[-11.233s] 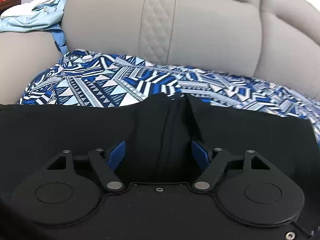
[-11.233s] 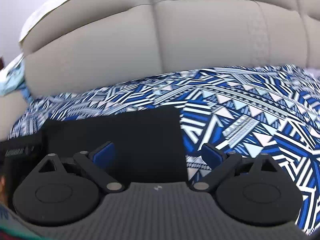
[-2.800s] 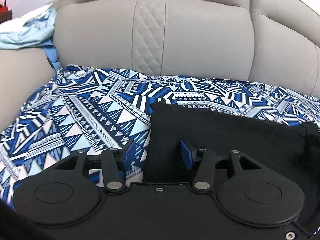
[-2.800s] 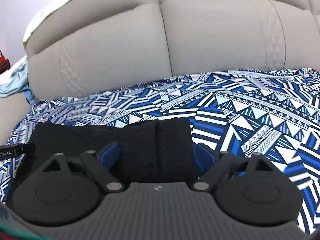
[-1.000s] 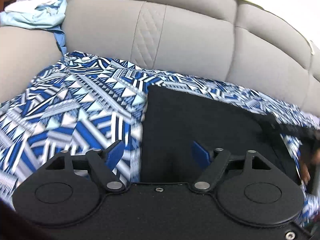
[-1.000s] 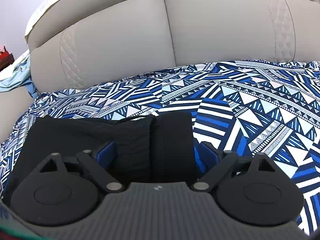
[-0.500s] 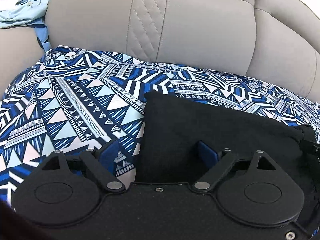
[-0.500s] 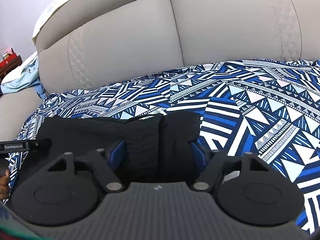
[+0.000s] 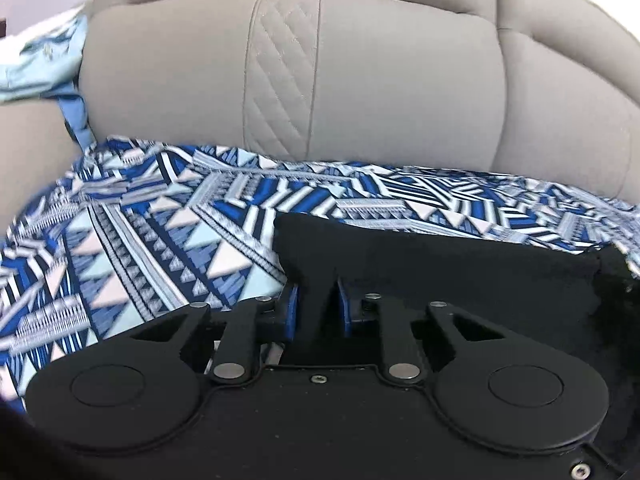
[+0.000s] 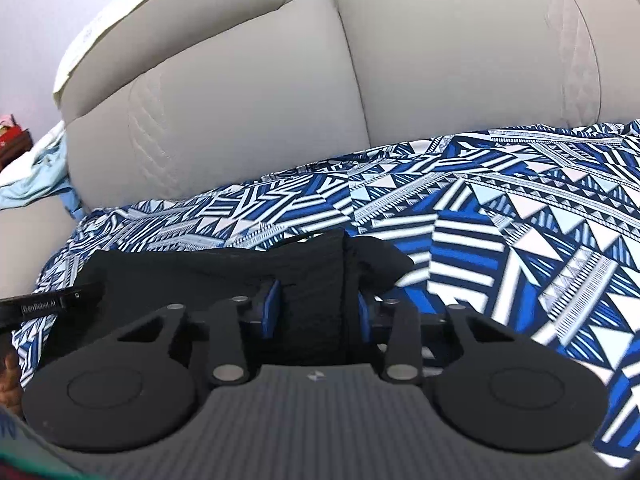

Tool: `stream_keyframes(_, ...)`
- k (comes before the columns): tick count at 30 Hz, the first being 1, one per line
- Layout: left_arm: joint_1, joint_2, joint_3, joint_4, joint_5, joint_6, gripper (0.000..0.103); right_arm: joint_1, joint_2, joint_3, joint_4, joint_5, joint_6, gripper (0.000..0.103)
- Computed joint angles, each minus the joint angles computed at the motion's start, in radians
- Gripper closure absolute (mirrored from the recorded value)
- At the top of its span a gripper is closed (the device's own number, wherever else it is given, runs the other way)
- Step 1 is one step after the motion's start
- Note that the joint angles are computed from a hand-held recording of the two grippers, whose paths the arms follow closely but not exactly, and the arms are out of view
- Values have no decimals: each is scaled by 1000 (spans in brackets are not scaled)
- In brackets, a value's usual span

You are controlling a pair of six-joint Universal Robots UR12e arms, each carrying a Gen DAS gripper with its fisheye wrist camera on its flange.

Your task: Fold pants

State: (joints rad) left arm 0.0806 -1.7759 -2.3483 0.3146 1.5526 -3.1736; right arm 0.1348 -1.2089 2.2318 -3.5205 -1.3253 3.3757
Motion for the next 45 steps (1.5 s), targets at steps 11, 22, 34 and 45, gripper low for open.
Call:
stream_keyframes(11,-15,-104,136,-25,112,24,82,52,71,-117,40,-89,81,60)
stream_keyframes(22,-30,-152,160,38,160,73,80,59,98,-156,49,-103,47,54)
stream_keyframes(34,-17,-68,95,-18,64,53,18,46,86,-131,3,-69,63,15)
stream_keyframes(45,-39,46,-73,78,100,82,5,108,37,-18,-209,-182,35,0)
